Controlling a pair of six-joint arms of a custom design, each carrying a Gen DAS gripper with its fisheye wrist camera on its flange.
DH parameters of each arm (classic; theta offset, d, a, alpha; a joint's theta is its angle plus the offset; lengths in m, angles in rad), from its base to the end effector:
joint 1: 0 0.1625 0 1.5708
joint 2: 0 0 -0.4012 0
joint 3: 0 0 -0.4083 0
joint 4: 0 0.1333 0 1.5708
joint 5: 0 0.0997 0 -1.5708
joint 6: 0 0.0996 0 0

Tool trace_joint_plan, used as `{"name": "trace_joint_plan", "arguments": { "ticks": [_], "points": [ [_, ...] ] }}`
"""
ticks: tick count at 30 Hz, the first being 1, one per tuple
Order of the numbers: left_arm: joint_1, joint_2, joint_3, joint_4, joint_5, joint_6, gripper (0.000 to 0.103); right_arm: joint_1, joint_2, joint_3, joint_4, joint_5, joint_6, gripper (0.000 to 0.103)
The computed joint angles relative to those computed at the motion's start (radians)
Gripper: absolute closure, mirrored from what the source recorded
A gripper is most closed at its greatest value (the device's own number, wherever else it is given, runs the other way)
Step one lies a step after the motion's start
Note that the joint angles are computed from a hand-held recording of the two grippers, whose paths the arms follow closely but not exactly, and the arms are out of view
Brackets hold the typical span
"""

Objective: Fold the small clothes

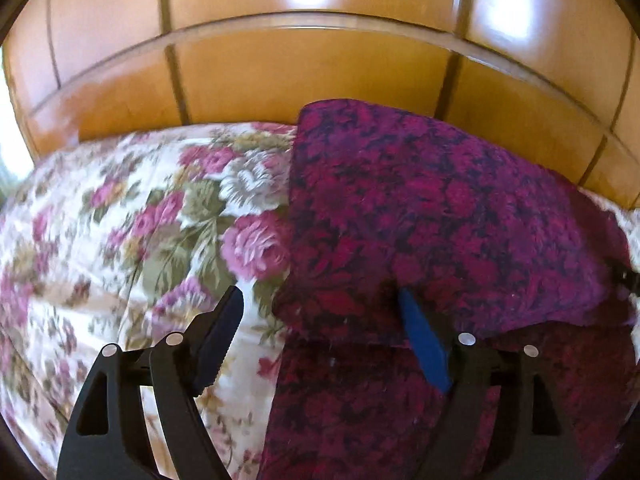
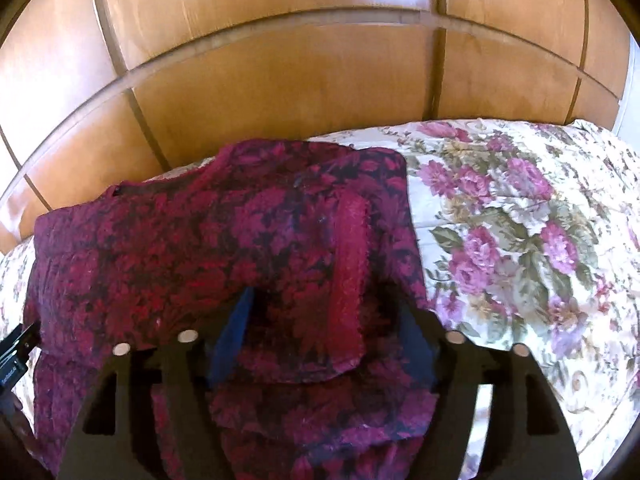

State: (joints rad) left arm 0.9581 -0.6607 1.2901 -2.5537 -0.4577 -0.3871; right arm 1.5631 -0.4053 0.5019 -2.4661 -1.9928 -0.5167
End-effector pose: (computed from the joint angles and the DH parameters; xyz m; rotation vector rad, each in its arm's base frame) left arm -0.2524 -0.7462 0.1616 0.0046 2.1427 -0.9689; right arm 0.0855 -0.9104 0.2894 0.3958 -2.3867 0.8483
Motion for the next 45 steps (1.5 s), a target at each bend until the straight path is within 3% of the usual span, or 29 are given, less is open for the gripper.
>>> {"name": "trace_joint_plan", "arguments": {
  "ticks": [2, 5, 9, 13, 15, 17, 19, 21, 24, 25, 26, 28, 33, 36, 40, 45],
  "points": [
    [-0.013, -0.029, 0.055, -0.071, 0.001, 0.032, 0.024, -0.01, -0.075, 0.104, -0.002, 0.036, -0.001, 0.015],
    [-0.04, -0.092, 0.16, -0.101, 0.02, 0.039, 0.024, -0.031, -0.188, 0.269, 0.001, 0.057, -0.014, 0.013],
    [-0.067, -0.22, 0.343, -0.128, -0.053, 0.015, 0.024, -0.068, -0.339, 0.473, 0.049, 0.078, -0.026, 0.013],
    [-0.093, -0.364, 0.521, -0.119, -0.18, -0.05, 0.025, -0.111, -0.498, 0.665, 0.13, 0.154, -0.019, 0.014],
    [-0.103, -0.434, 0.603, -0.118, -0.266, -0.089, 0.032, -0.128, -0.58, 0.767, 0.162, 0.178, -0.028, 0.019],
    [-0.118, -0.48, 0.652, -0.069, -0.303, -0.136, 0.044, -0.14, -0.65, 0.854, 0.193, 0.185, -0.036, 0.03],
    [-0.127, -0.526, 0.697, -0.027, -0.356, -0.166, 0.053, -0.146, -0.699, 0.911, 0.23, 0.183, -0.062, 0.034],
    [-0.134, -0.573, 0.753, -0.027, -0.437, -0.2, 0.053, -0.15, -0.757, 0.966, 0.298, 0.179, -0.094, 0.041],
    [-0.144, -0.623, 0.821, -0.043, -0.538, -0.225, 0.053, -0.155, -0.8, 1.002, 0.406, 0.157, -0.122, 0.053],
    [-0.155, -0.629, 0.835, -0.043, -0.537, -0.225, 0.06, -0.155, -0.808, 1.013, 0.412, 0.155, -0.122, 0.062],
    [-0.16, -0.63, 0.84, -0.037, -0.537, -0.222, 0.074, -0.159, -0.809, 1.01, 0.429, 0.173, -0.105, 0.07],
    [-0.169, -0.634, 0.845, -0.044, -0.536, -0.219, 0.083, -0.162, -0.806, 0.989, 0.455, 0.235, -0.083, 0.081],
    [-0.154, -0.645, 0.826, -0.246, -0.597, -0.162, 0.086, -0.154, -0.795, 0.927, 0.428, 0.487, -0.071, 0.082],
    [-0.128, -0.598, 0.748, -0.313, -0.612, -0.081, 0.086, -0.153, -0.74, 0.861, 0.367, 0.58, 0.008, 0.083],
    [-0.082, -0.495, 0.6, -0.338, -0.617, -0.022, 0.086, -0.146, -0.625, 0.733, 0.295, 0.584, 0.135, 0.083],
    [-0.01, -0.343, 0.371, -0.214, -0.606, -0.018, 0.086, -0.146, -0.499, 0.572, 0.293, 0.531, 0.237, 0.083]
  ]
}}
